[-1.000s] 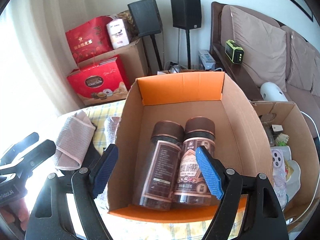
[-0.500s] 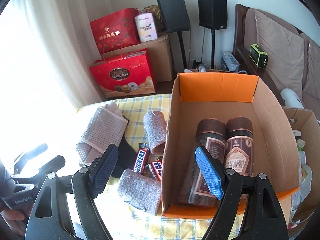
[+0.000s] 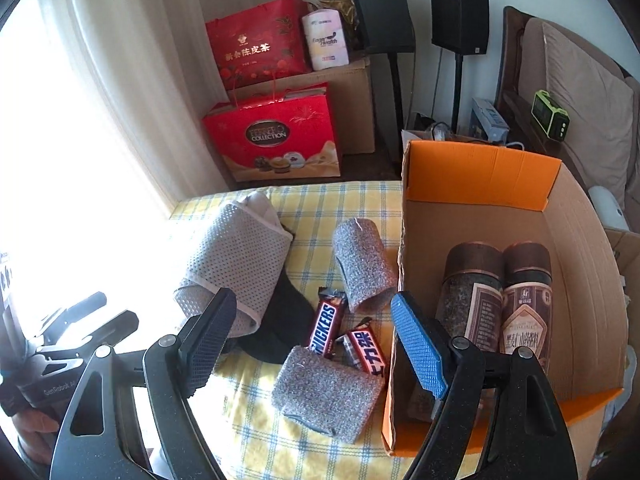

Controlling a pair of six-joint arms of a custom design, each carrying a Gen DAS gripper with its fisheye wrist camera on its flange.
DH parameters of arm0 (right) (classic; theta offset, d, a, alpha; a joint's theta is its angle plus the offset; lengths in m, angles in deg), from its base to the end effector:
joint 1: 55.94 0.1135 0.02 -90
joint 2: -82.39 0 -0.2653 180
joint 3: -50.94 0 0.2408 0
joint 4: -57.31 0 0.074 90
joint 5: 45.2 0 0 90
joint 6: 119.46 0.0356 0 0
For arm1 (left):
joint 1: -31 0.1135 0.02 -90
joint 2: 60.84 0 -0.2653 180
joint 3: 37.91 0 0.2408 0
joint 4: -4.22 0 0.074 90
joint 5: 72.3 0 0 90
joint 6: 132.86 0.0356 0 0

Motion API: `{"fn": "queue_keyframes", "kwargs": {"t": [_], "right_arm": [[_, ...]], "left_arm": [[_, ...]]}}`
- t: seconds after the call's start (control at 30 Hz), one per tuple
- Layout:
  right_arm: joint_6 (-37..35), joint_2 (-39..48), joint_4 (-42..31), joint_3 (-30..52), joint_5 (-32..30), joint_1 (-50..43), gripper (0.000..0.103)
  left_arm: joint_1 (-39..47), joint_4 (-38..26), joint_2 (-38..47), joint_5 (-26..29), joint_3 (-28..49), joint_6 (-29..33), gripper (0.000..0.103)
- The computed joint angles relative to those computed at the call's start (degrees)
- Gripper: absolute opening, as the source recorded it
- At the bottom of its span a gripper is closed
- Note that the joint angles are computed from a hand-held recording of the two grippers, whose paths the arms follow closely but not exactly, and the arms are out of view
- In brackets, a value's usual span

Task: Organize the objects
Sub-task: 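Withdraw both grippers from the box toward the grey mesh towel, then grasp the grey mesh towel with the left gripper while the right gripper pinches it too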

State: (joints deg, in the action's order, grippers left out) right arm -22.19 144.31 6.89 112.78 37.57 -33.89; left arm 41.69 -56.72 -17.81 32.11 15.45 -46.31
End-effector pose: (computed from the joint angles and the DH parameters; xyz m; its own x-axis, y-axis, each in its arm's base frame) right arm 0.1887 0.0813 0.2629 -0.7660 -0.1748 -0.6187 -0.3525 0.9189 0.1768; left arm 0.1312 0.0157 0.2539 -0.7566 -0.2021 -0.6219 -0.0701 0.9706 -0.2302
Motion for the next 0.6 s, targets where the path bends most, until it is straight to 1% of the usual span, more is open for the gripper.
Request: {"fn": "queue_keyframes", "kwargs": {"t": [0.07,0.13,0.2,0.3,0.43,0.5,0.6], "right_arm": [[-0.21,2.78,0.19,1.69,-0.01,-0.13,0.080],[-0.26,5.26,0.39,3.21,0.34,0.19,0.079],[0.13,7.22,0.82,4.23,0.07,0.62,0.079],[1.40,9.37,1.92,4.86,-1.28,1.48,0.079],[4.17,12.85,4.20,4.76,-3.06,3.04,0.079],[5.46,14.63,5.29,4.87,-4.49,3.58,0.076],[6.76,16.62,7.11,4.75,-5.88,4.68,0.076]], "left_arm": [[-1.11,0.34,-0.26,0.09,-0.37,0.21,0.092],[-2.71,1.45,0.47,-1.68,-0.43,-0.22,0.092],[-2.00,2.93,2.48,-1.49,-0.24,-0.41,0.093],[1.52,5.31,6.92,1.42,0.48,-0.38,0.092],[6.28,7.49,13.59,7.69,1.94,0.79,0.092],[7.59,9.13,16.45,7.69,2.54,0.86,0.092],[10.46,11.38,20.97,8.66,3.16,1.37,0.092]]}}
